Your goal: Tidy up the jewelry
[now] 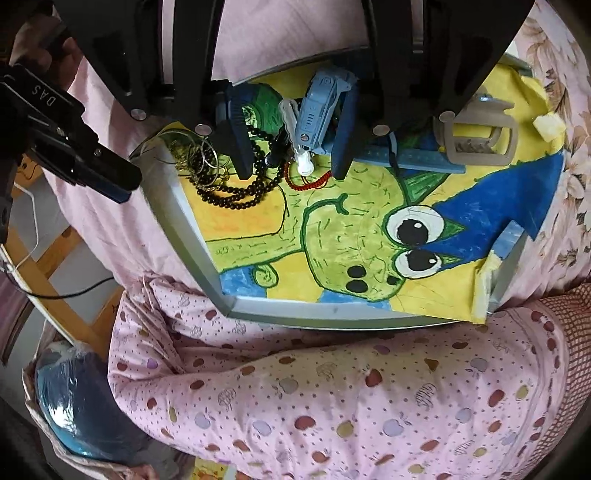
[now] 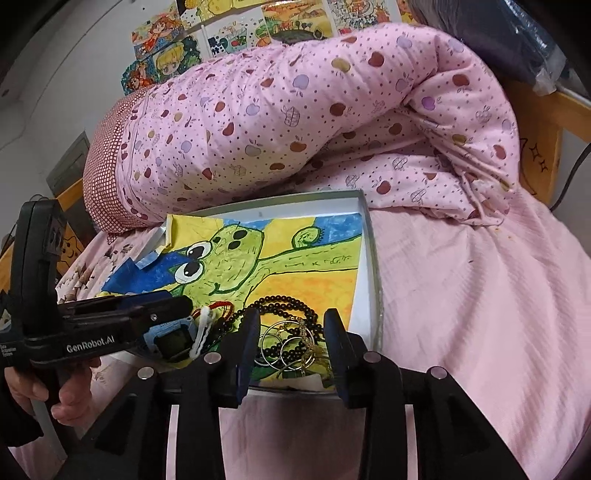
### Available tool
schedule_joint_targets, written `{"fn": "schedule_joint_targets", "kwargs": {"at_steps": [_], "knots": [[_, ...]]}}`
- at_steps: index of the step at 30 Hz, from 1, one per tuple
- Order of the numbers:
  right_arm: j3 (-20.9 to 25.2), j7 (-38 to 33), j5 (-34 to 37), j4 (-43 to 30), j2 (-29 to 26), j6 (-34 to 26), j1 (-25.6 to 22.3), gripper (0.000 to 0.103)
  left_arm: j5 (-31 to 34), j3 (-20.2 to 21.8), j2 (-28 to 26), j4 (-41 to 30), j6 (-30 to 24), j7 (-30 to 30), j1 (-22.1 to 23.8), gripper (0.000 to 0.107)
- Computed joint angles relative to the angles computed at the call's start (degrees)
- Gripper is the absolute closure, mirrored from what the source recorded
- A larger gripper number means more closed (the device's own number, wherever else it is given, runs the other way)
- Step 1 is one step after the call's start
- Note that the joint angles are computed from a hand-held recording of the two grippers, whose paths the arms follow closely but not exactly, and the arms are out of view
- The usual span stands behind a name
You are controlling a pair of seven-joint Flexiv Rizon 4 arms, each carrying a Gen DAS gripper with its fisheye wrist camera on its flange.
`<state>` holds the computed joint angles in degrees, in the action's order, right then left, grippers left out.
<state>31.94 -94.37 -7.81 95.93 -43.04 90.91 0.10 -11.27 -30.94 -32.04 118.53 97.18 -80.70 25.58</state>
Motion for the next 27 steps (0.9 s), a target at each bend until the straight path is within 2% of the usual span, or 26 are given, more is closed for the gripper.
{"fn": "schedule_joint_targets", "kwargs": {"at_steps": [1,2,3,5,7,8,10,12,14,19,27], "knots": [[-0.8,0.3,0.3,1.0,1.0,1.2,0.4,0.058,-0.1,-0.8,0.4,0.7,0.7,-0.4,0.8,0.065],[-1.5,0.6,0.7,2.6,2.1,3.5,0.7,0.047,0.0,-1.3,1.0,1.5,1.7,-1.1,1.3,0.055],[-1.4,0.9,0.6,3.9,2.9,5.3,0.5,0.043,0.4,-1.8,1.7,2.7,3.5,-2.2,1.9,0.046],[-1.5,2.1,-0.1,5.8,4.3,7.5,0.3,0.038,2.1,-3.3,3.1,5.0,7.3,-4.8,3.8,0.039],[-1.0,3.4,-0.8,8.1,5.8,9.7,-0.3,0.034,4.2,-4.8,5.3,7.6,9.8,-7.3,6.1,0.038],[-0.2,3.9,-1.2,9.4,6.6,11.0,-1.1,0.027,5.0,-4.7,6.6,8.4,10.1,-8.2,6.5,0.038],[0.9,4.8,-2.2,11.9,8.0,13.8,-2.2,0.020,6.5,-4.0,10.0,10.9,11.3,-10.2,6.8,0.026],[1.4,5.8,-3.3,14.2,9.6,16.0,-2.8,0.016,8.2,-3.5,12.9,13.7,14.4,-12.9,7.3,0.010],[1.1,6.7,-3.9,17.0,11.7,18.7,-2.5,0.009,10.7,-3.9,15.9,16.8,17.8,-16.5,9.1,0.009],[-0.3,9.7,-5.1,23.4,16.6,24.3,-1.1,0.005,16.0,-2.8,24.0,22.3,19.6,-23.2,11.1,0.009],[-4.4,13.8,-5.8,33.6,23.7,31.2,3.2,0.000,20.0,6.2,35.0,31.5,24.5,-27.0,6.3,0.006]]}}
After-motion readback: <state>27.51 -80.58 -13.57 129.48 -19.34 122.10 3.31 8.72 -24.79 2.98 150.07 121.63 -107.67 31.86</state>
